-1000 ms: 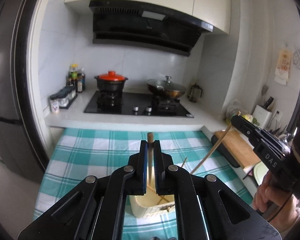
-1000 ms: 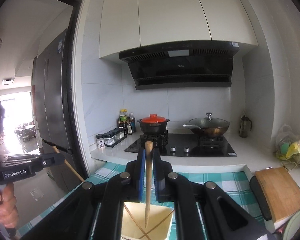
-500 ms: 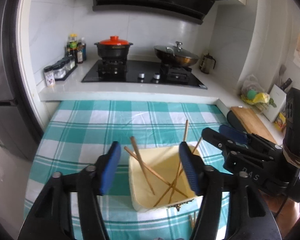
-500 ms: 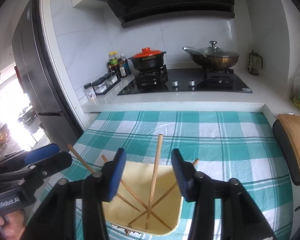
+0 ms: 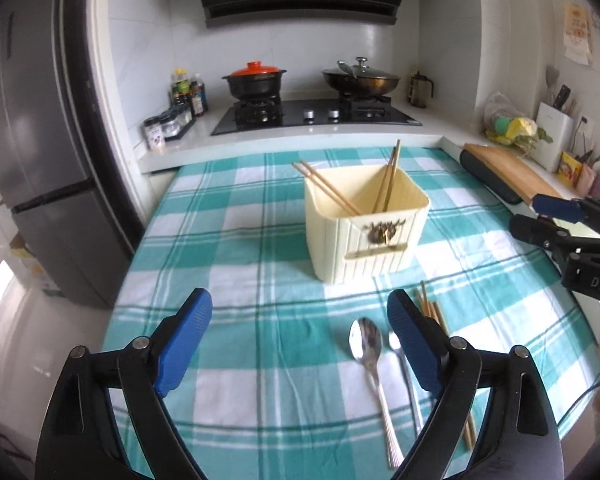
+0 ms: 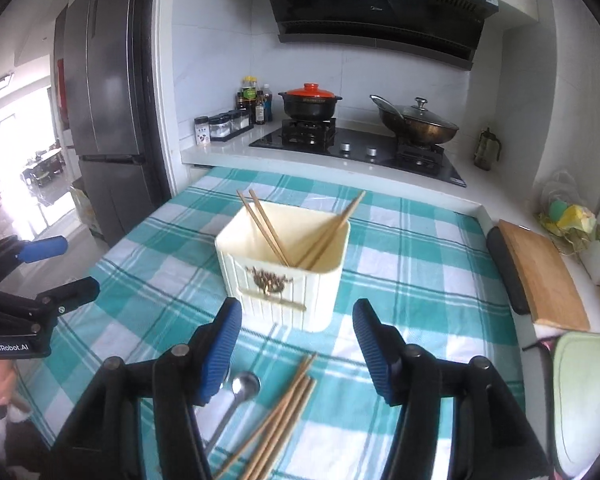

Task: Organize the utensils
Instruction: 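Withdraw both tools from the holder toward the spoons and chopsticks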

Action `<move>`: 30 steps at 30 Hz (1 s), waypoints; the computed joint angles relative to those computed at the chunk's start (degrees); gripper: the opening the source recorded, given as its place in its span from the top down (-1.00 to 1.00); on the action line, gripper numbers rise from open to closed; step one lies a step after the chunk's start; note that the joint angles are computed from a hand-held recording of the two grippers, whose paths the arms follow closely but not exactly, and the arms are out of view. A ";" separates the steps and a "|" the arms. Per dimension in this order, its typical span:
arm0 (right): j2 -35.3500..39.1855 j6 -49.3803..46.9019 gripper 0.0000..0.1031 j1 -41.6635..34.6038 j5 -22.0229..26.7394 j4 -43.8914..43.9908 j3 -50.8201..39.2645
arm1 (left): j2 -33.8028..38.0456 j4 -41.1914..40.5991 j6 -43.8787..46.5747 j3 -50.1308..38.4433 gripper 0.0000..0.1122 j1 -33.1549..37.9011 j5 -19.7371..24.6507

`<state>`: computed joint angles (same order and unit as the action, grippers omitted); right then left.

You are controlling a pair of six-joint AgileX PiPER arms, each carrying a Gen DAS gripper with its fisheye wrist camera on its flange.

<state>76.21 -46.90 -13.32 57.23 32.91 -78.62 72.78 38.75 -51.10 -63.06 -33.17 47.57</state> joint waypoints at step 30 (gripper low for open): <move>-27.20 3.71 -0.51 -4.86 -8.52 -8.59 27.96 | -9.25 8.22 -30.15 13.95 -0.67 -22.88 9.70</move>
<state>49.01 -43.19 -18.17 48.71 24.33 -50.65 63.53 46.98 -81.25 -49.11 -56.05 57.26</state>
